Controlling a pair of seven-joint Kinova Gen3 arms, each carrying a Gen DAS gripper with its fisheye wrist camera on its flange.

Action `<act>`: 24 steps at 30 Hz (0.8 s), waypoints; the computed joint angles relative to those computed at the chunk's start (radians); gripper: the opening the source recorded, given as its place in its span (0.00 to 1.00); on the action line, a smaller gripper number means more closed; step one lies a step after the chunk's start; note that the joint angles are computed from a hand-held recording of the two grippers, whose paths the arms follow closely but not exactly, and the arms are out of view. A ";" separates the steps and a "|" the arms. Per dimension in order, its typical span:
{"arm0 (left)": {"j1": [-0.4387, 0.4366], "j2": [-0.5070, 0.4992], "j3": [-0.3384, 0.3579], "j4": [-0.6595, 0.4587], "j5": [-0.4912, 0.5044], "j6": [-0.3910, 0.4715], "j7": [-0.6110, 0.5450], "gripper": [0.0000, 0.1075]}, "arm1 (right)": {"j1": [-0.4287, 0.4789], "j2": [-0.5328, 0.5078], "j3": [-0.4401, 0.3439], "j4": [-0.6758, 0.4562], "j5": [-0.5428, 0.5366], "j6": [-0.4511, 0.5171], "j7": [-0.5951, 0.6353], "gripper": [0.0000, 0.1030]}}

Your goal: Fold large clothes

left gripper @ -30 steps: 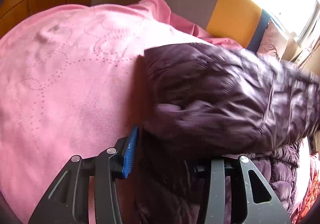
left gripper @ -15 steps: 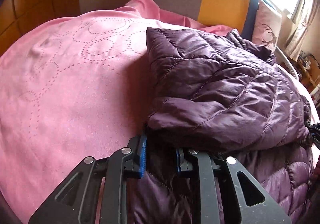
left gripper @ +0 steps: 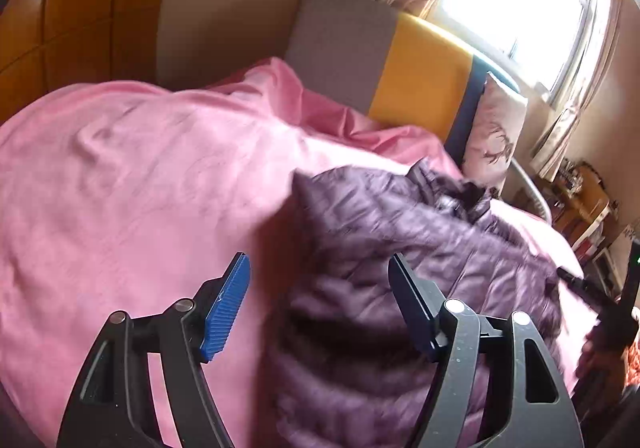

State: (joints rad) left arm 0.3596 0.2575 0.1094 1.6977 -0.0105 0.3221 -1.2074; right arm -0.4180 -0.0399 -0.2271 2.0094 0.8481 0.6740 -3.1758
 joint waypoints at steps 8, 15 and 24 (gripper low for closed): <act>0.091 0.219 -0.016 -0.295 -0.033 0.154 0.018 0.66 | -0.031 0.143 0.081 -0.079 -0.051 -0.005 0.081 0.87; 0.099 0.342 -0.034 -0.390 -0.055 0.228 0.023 0.66 | -0.054 0.194 0.136 -0.060 -0.033 -0.064 0.103 0.90; 0.150 0.355 -0.090 -0.348 -0.093 0.166 0.055 0.66 | -0.102 0.247 0.174 -0.081 -0.021 -0.038 0.108 0.91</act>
